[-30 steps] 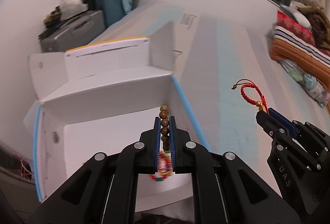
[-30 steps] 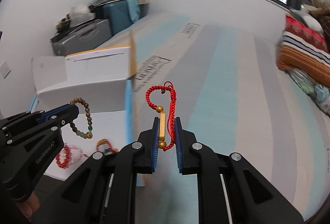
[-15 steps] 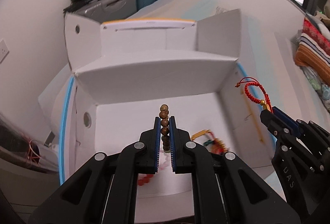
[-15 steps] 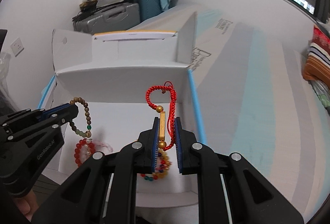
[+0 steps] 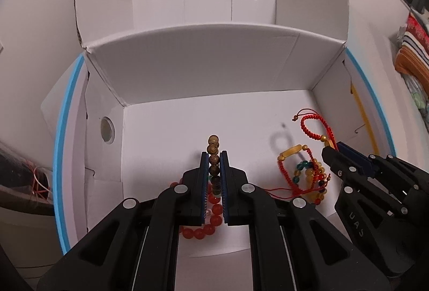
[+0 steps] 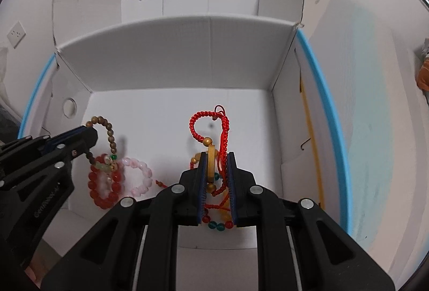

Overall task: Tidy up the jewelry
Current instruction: 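Lower both bracelets into the box and open both tools, then pull both open tools back from the box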

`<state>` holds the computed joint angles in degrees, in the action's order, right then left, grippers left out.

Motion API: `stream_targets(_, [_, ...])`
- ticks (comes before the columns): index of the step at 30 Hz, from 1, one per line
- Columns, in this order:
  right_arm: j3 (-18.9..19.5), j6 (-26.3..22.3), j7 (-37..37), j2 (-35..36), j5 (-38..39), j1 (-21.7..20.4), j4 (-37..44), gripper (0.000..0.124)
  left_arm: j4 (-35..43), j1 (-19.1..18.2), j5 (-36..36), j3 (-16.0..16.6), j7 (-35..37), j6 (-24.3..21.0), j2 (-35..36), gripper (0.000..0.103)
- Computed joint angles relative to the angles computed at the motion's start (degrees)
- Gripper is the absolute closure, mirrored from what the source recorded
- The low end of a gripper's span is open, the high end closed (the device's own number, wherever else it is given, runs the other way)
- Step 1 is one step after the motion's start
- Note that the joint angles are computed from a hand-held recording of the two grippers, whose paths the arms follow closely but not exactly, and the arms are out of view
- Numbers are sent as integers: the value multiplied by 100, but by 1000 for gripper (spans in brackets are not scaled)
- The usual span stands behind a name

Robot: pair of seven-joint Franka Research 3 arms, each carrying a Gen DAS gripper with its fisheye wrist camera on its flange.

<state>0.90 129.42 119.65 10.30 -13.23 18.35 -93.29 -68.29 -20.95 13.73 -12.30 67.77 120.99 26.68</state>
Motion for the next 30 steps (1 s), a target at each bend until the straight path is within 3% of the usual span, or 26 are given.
stream_targets(7, [-9, -53, 0, 36, 83, 6, -9, 107, 185, -42, 19, 18, 11, -137, 126, 94])
stream_targets(9, [-12, -39, -13, 14, 102, -10, -34, 100, 187, -59, 71, 49, -42, -114, 133, 93])
stream_targets(11, [-14, 19, 6, 47, 93, -16, 2, 84, 141, -91, 175, 89, -116, -123, 89, 90])
stream_targets(12, [-20, 131, 48, -15, 34, -3, -80, 82, 83, -84, 195, 91, -144, -76, 44, 85])
stream_targets(13, [-13, 216, 42, -57, 8, 1, -125, 75, 74, -84, 228, 101, -174, -63, 24, 74])
stream_targets(14, [-8, 309, 65, -126, -42, 11, -198, 64, -73, -84, 290, 120, -244, 34, -90, 71])
stream_targets(16, [-3, 435, 132, -209, -120, 5, -268, 62, -410, -91, 484, 164, -433, 269, -348, 49])
stream_targets(21, [73, 825, 334, -700, -350, -36, -741, 49, -1195, 11, 834, 161, -870, 799, -976, 33])
stream_targets(30, [423, 1394, 1105, -1635, -1120, -337, -1713, 32, -2624, 207, 1349, -10, -1440, 1775, -2031, 14])
